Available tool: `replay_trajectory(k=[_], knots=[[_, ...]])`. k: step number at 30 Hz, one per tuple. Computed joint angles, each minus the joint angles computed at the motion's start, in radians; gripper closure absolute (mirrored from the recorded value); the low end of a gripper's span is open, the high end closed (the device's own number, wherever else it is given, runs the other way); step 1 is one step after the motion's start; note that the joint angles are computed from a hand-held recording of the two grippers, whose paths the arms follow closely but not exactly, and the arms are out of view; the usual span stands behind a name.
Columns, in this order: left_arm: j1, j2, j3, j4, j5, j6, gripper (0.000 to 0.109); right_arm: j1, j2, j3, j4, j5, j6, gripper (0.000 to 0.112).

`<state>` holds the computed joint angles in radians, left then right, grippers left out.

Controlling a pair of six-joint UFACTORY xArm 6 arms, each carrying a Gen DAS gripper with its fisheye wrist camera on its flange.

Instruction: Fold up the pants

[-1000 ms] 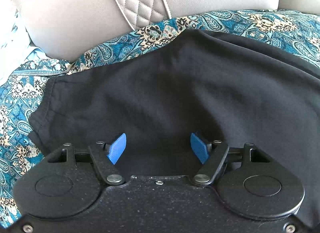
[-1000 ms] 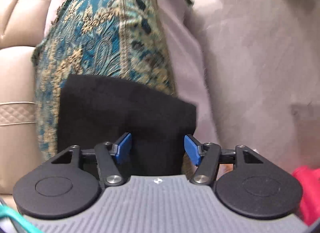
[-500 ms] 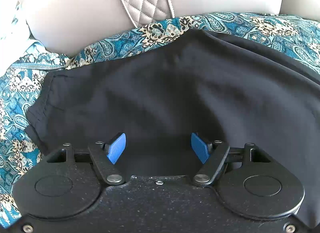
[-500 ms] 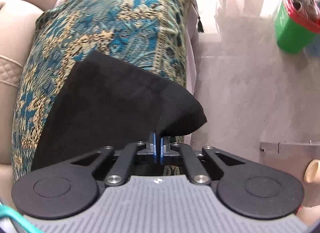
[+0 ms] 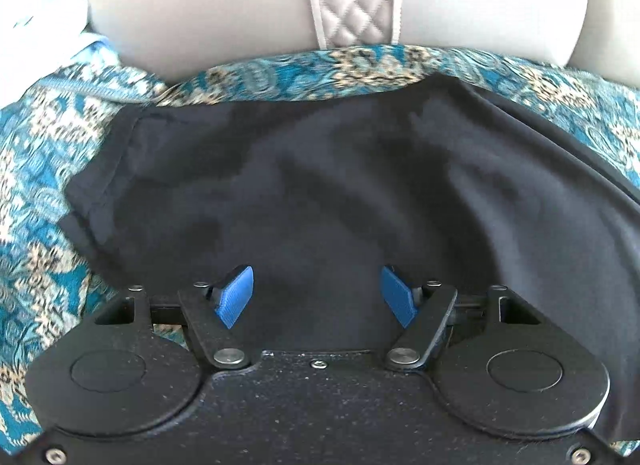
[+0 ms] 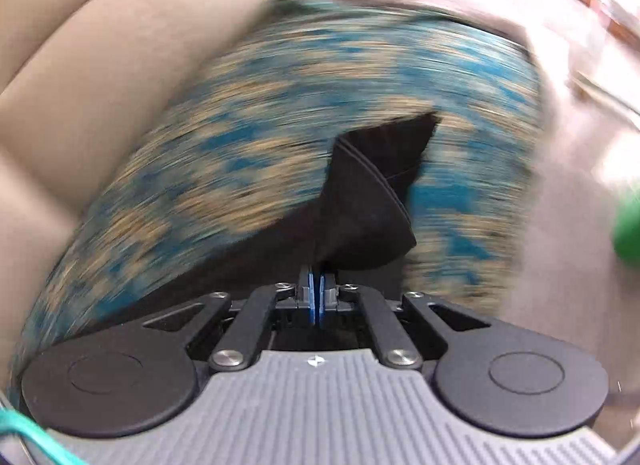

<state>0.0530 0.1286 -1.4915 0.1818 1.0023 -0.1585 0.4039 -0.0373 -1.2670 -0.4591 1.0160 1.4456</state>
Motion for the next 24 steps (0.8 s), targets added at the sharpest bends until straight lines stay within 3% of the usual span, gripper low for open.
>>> replay_trajectory(k=[3, 7, 12, 13, 15, 16, 17, 21, 24], knots=[[0.043, -0.023, 0.012, -0.023, 0.006, 0.006, 0.039, 0.084, 0.194, -0.225, 0.062, -0.034, -0.206, 0.11], [0.108, -0.045, 0.024, -0.056, 0.021, 0.023, 0.039, 0.194, 0.427, -0.493, 0.244, -0.082, -0.486, 0.111], [0.177, -0.067, 0.042, -0.096, 0.046, 0.052, 0.041, 0.304, 0.658, -0.775, 0.364, 0.051, -0.665, 0.108], [0.19, -0.07, 0.041, -0.116, 0.055, 0.065, 0.041, 0.323, 0.672, -0.798, 0.34, 0.08, -0.652, 0.088], [0.206, -0.087, 0.052, -0.161, 0.056, 0.113, 0.041, 0.347, 0.639, -0.754, 0.264, 0.067, -0.585, 0.067], [0.209, -0.096, 0.06, -0.174, 0.052, 0.135, 0.041, 0.354, 0.616, -0.727, 0.216, 0.071, -0.541, 0.047], [0.209, -0.105, 0.067, -0.183, 0.049, 0.153, 0.041, 0.363, 0.601, -0.715, 0.154, 0.097, -0.493, 0.039], [0.196, -0.113, 0.074, -0.218, 0.05, 0.173, 0.041, 0.393, 0.625, -0.766, -0.16, 0.33, -0.481, 0.038], [0.183, -0.108, 0.078, -0.216, 0.046, 0.157, 0.041, 0.357, 0.608, -0.706, -0.217, 0.282, -0.552, 0.034]])
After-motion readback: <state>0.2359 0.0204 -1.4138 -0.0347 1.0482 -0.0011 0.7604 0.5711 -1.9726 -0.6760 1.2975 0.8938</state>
